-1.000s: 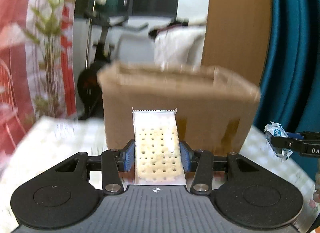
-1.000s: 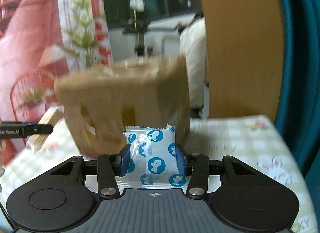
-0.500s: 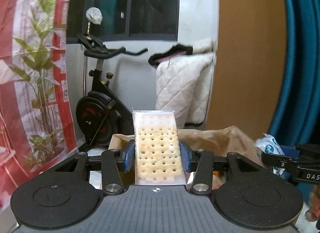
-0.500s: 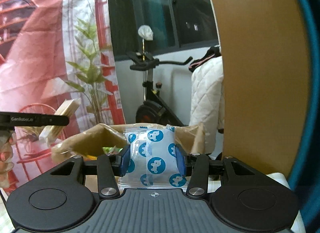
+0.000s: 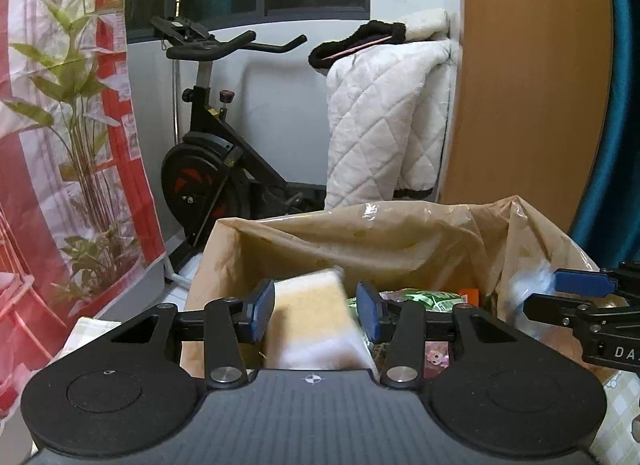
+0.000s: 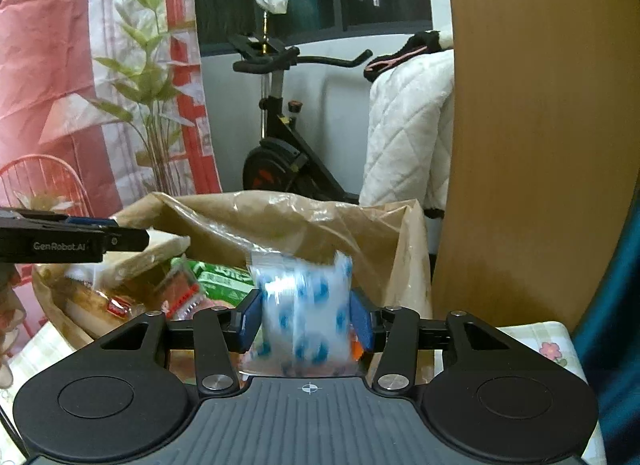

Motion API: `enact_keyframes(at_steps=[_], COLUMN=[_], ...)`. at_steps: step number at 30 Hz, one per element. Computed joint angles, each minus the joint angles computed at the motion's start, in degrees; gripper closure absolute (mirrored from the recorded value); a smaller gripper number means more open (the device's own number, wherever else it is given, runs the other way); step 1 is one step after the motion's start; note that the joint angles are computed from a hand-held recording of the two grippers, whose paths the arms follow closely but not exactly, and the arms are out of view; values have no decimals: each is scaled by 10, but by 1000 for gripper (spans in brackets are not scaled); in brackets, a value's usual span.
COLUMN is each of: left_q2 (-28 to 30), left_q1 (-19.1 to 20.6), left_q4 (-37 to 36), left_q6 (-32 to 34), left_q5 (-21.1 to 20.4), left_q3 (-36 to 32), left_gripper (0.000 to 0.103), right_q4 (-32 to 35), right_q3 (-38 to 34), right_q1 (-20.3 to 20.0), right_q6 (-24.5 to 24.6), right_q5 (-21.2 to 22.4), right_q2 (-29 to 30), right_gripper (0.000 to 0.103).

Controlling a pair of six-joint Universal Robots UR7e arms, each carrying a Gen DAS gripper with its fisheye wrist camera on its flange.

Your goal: Organize snacks

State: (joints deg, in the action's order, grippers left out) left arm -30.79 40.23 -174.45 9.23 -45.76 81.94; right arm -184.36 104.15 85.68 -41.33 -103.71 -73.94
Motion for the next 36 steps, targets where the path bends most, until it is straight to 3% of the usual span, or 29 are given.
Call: enact_keyframes(at_steps=[2,4,7,9,17,28,36], left_q2=[-7,-12,-20,-29,-75,-126,-156], left_q1=[-1,-5,-14,-20,-57,-125,-152], left_q4=[-1,-8,-25,-32,-67,-88,-90], left_q6=[0,2,17,18,4,-35,-78], left_q5=[-8,-7,-1,1,23,106,113], left_q3=[6,13,26,37,101,181,226], left_gripper=[50,34,26,26,15,11,10], right_q4=[-7,-9,-14,-17,-47,-105,-99], right_q3=[5,7,16,24,65,137,180], right_q1=[0,-1,5,9,41,77,95], right_q6=[0,4,7,8,23,65,75], right_q5=[2,8,10,12,-12,-42,-65], right_q2=[-2,-7,-16,-25,-65,-123,-163], right_gripper=[47,30,15,10,2,1,1])
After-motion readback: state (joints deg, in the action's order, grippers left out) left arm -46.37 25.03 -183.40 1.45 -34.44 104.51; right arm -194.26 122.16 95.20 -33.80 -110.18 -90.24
